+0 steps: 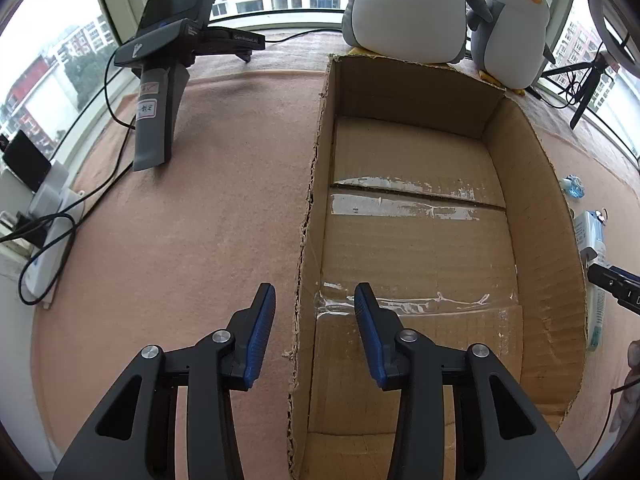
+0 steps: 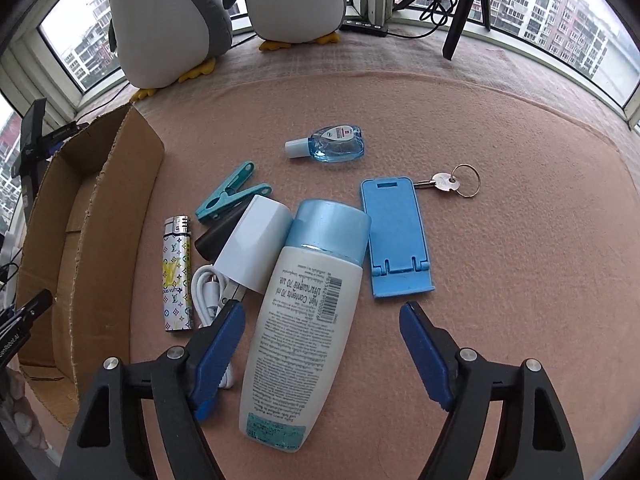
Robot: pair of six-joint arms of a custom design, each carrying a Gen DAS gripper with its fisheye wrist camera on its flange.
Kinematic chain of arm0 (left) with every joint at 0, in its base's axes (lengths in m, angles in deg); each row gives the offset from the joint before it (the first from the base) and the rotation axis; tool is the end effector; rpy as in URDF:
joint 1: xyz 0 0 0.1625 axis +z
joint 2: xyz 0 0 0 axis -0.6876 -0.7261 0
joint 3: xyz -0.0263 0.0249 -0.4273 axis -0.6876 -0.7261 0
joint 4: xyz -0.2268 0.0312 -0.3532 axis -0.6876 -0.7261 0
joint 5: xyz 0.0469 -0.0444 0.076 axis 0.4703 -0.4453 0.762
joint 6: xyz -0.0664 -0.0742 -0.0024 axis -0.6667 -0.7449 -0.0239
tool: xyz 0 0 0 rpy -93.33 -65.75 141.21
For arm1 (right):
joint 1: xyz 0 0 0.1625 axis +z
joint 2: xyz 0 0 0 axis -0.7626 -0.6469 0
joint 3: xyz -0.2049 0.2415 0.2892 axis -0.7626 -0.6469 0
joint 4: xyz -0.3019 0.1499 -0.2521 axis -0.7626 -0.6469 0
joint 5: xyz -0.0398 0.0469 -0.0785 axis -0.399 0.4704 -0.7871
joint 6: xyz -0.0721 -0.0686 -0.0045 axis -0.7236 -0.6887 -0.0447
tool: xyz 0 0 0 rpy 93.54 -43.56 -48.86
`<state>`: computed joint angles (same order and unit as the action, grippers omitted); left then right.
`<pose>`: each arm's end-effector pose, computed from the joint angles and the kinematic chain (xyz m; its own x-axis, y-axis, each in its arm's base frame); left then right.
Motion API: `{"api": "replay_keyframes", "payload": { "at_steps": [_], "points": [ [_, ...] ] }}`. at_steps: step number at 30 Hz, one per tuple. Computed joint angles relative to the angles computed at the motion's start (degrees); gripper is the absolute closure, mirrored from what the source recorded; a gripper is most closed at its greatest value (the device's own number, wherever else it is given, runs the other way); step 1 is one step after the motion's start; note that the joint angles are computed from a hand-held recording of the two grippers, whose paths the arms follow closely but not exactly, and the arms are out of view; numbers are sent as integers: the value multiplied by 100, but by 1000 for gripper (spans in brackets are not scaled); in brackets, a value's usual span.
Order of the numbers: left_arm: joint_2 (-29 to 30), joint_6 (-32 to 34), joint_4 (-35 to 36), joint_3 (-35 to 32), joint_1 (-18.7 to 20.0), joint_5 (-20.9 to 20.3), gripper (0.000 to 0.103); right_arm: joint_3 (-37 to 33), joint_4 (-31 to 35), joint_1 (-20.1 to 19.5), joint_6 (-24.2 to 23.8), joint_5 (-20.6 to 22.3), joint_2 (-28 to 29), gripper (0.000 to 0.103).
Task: Organize rigid objects
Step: 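Move the left tool over the cardboard box while the right tool approaches the sunscreen bottle, then grasp the white sunscreen bottle with the right gripper and lift it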
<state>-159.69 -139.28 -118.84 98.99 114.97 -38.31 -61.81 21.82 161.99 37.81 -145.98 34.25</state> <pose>0.0340 -0.5726 0.4510 0.2976 -0.9073 0.2972 -0.2919 -0.3829 -0.8765 0.3655 -0.7677 0.0367 -0.1191 0.9353 0.3332 0.3235 0.3538 -0.8776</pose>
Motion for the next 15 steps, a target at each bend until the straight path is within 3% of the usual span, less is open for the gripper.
{"api": "replay_keyframes", "payload": {
  "at_steps": [7, 11, 15],
  "points": [
    [-76, 136, -247, 144, 43, 32, 70, 331, -443, -85, -308, 93, -161, 36],
    [-96, 164, -304, 191, 51, 36, 70, -147, 63, -105, -237, 164, 57, 47],
    [-172, 594, -425, 318, 20, 172, 70, 550, -360, -87, -245, 165, -311, 54]
  ]
}}
